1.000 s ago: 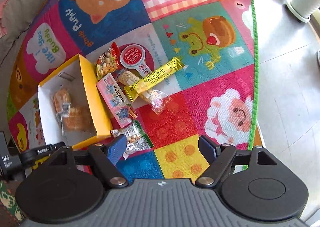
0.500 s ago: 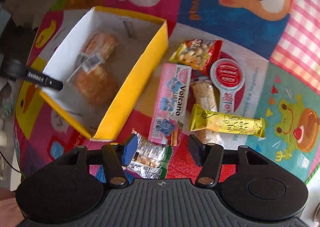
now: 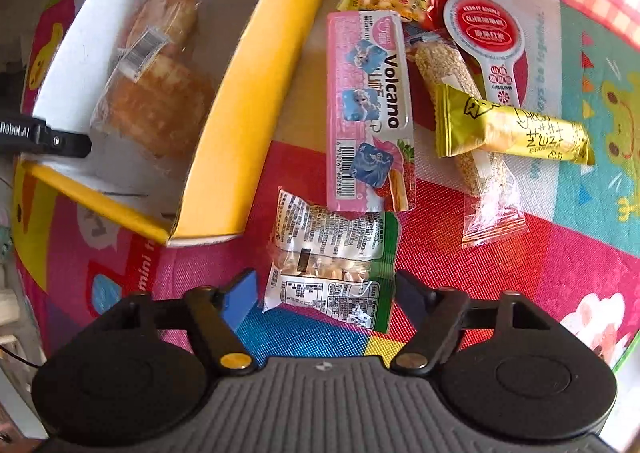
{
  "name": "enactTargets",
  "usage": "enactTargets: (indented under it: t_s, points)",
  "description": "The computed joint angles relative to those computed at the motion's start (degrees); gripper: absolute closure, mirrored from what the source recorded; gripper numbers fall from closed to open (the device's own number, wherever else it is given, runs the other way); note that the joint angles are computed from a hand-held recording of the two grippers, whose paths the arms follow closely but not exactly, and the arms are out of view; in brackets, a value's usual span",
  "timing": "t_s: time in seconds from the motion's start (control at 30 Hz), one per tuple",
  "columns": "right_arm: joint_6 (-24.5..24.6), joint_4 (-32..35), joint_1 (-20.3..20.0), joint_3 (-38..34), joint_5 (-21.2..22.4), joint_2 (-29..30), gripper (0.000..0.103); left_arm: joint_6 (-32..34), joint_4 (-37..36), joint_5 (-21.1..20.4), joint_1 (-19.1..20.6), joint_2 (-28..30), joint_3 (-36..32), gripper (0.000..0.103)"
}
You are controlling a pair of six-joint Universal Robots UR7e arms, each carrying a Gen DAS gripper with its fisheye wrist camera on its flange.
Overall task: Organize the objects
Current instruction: 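Move the right gripper to the green snack bag and grasp it, then lift the green snack bag and carry it toward the yellow box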
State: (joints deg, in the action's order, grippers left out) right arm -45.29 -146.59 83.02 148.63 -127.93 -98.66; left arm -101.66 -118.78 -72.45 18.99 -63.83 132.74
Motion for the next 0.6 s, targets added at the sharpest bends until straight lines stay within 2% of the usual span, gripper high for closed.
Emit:
enactTargets:
  t_s: [0.03,0.13,0.3,0.37,0.4,0.43,0.6]
  points:
    - [-0.6,0.9,0.3,0.5,-0.5,-1.3,0.040,0.4,-0.2,0.0,-0.1,0.0,0.1,0.093]
    - [0.5,4.4,0.3,1.2,-1.7,-6.7,0.041,1.2,-1.0,-0.4,-0.7,-0.3,0.6,0.093]
    - [9.1,18.6,1.6,-2.1,-0.2,-18.6,0.042,4.5,-2.6,-0.8,-1.7,-0.8,1.9,0.093]
    - [13.0,23.9,4.0,-4.2,0.6,-22.6,0.042,5.6,-3.3,-0.8,-2.0,-1.2,2.5,0.093]
    - [14.4,26.0,5.3,-5.0,0.9,-24.4,0.046,6.0,-3.8,-0.7,-2.0,-1.4,2.7,0.093]
    - [17.2,28.0,7.3,-6.4,0.8,-24.5,0.062,6.4,-4.1,-0.7,-2.1,-1.4,2.8,0.093]
    - [26.7,34.7,15.3,-9.6,0.1,-28.2,0.064,9.0,-6.2,-0.8,-1.9,-1.8,3.8,0.093]
